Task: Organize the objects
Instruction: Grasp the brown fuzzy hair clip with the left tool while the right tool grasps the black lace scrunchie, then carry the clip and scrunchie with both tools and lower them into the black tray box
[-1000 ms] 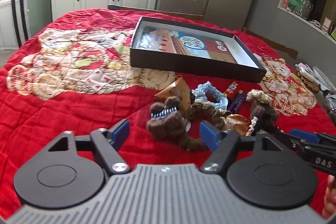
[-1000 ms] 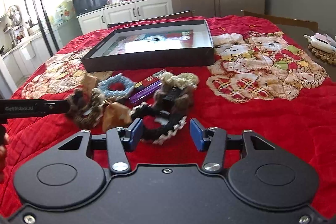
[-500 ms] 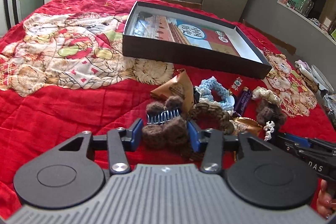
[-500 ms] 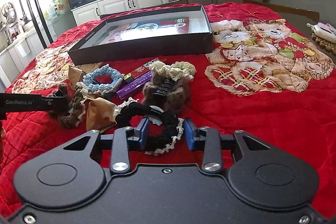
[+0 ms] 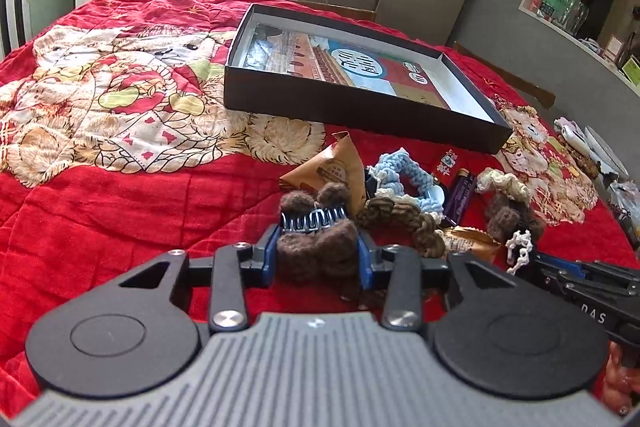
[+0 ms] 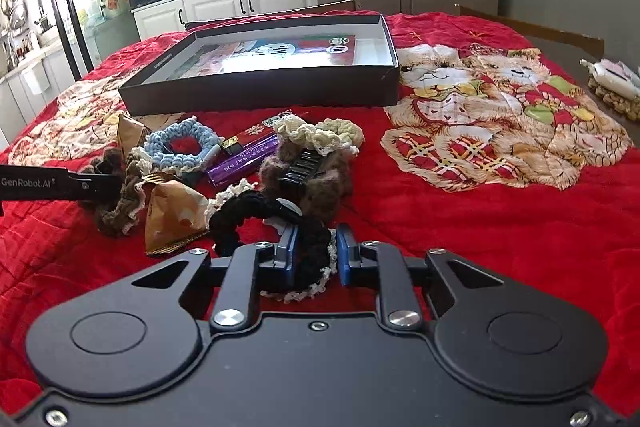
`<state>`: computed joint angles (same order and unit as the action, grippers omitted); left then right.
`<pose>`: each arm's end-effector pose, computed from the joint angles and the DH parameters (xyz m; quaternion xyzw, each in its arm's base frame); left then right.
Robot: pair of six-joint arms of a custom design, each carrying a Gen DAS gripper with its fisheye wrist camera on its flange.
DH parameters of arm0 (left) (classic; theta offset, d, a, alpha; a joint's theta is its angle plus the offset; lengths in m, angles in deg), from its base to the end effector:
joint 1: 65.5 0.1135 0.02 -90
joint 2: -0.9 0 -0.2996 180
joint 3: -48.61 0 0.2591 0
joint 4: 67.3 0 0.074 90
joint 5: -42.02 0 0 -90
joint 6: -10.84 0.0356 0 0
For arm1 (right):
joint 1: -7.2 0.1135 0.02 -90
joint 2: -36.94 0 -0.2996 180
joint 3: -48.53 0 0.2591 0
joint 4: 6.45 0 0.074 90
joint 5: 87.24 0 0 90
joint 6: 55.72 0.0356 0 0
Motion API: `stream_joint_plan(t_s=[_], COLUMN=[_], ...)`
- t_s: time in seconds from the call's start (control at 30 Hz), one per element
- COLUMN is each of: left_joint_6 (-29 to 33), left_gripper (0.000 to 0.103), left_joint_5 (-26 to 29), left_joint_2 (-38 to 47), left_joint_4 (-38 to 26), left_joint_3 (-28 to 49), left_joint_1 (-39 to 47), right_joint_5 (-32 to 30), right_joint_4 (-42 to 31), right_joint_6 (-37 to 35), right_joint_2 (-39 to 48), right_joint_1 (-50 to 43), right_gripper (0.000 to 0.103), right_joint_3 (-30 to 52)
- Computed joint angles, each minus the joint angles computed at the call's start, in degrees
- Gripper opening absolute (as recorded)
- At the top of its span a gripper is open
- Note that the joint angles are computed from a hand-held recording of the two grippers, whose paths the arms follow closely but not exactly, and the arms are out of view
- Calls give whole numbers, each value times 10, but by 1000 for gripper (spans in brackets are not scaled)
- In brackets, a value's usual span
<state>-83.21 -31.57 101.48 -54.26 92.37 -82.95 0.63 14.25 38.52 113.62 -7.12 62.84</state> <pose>0.2783 -0.0980 0.1163 0.1618 0.8976 -0.2014 0.3572 0.1486 -0.0366 0.1026 0.1396 0.9015 -0.0191 0.4092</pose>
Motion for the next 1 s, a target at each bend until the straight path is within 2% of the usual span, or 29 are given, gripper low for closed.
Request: stream_joint_plan(t_s=[0.13,0.37,0.57,0.77,0.87,1.0], left_joint_6=[1,9,18,31,34,38], left_gripper=[38,37,37,37,37,37], left_joint_5=[-3,-14,-5,0,-3,-10], left_joint_2=[-3,-29,-60,-85,-89,-86], left_joint_4=[7,26,6,-23,-33,-42], left_joint_3=[-4,-24,-26,-14,-2,20], left_joint_1=[-1,0,5,3,-1,-6], right_joint_5=[-2,-9,1,3,3,1], right_joint_4=[-1,-43,-109,-210,-235,-230], right_joint_6=[-9,-21,-33,-57,-69,-81], right_joint_2=[-7,-59,-141,-245,-263,-248], right_joint_1=[-2,-5,2,-2,-3,-6], right_gripper=[13,12,11,11,11,11], right_joint_3=[-4,-9,-6,23,45,77])
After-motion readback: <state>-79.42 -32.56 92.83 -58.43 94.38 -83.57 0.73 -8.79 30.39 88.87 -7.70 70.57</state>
